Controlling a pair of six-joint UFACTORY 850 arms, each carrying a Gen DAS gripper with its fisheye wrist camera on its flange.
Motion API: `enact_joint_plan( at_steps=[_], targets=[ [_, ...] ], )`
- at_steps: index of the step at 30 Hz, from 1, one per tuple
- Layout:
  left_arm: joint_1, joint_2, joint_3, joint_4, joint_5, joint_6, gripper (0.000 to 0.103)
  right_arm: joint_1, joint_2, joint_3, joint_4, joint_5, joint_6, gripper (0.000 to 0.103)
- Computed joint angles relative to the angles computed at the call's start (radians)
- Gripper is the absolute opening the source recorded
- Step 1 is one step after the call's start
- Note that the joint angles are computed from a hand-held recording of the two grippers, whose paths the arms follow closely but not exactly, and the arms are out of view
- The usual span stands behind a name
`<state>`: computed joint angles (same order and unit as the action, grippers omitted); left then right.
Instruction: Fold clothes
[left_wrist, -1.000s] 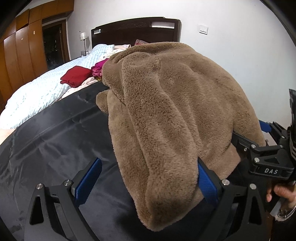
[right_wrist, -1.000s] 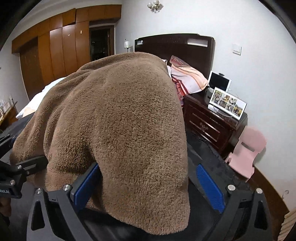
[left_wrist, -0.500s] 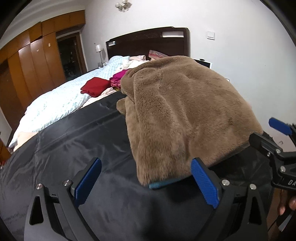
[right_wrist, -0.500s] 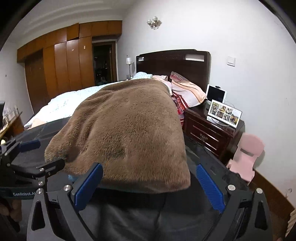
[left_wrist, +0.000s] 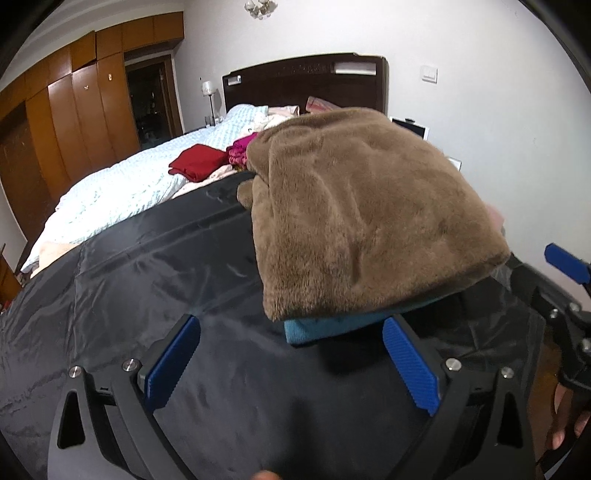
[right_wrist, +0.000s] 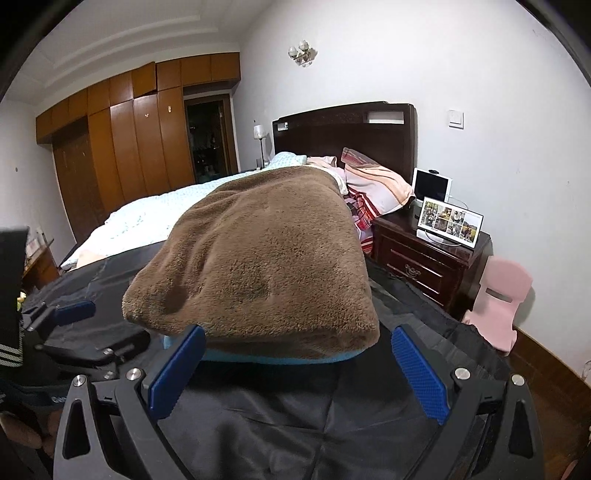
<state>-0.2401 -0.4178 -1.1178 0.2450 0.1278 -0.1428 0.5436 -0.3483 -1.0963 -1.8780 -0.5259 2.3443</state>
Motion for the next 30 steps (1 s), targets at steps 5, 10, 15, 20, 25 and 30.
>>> enact_joint_plan(
  at_steps=[5, 10, 15, 20, 25, 30],
  targets=[
    [-0.005, -0.005, -0.002, -0.16, -0.021, 0.151, 0.102, -0.007, -0.006, 0.007, 0.013, 0.034, 0.035, 0.102],
    [-0.006, -0.016, -0.017, -0.2, -0.053, 0.183, 0.102, -0.015, -0.015, 0.005, 0.027, 0.067, 0.046, 0.102],
    [0.0, -0.025, -0.026, -0.085, -0.073, 0.051, 0.102, 0.0, -0.014, -0.002, 0.068, 0.031, -0.011, 0.102],
    [0.003, -0.022, -0.022, -0.211, -0.068, 0.174, 0.102, 0.006, -0.013, -0.009, 0.059, 0.024, -0.015, 0.102],
    [0.005, -0.013, -0.011, -0.238, -0.054, 0.206, 0.102, 0.007, -0.013, -0.012, 0.053, 0.024, -0.009, 0.102],
    [0.016, -0.009, -0.003, -0.209, -0.047, 0.172, 0.102, -0.001, -0.012, -0.011, 0.038, 0.034, 0.007, 0.102]
  ],
)
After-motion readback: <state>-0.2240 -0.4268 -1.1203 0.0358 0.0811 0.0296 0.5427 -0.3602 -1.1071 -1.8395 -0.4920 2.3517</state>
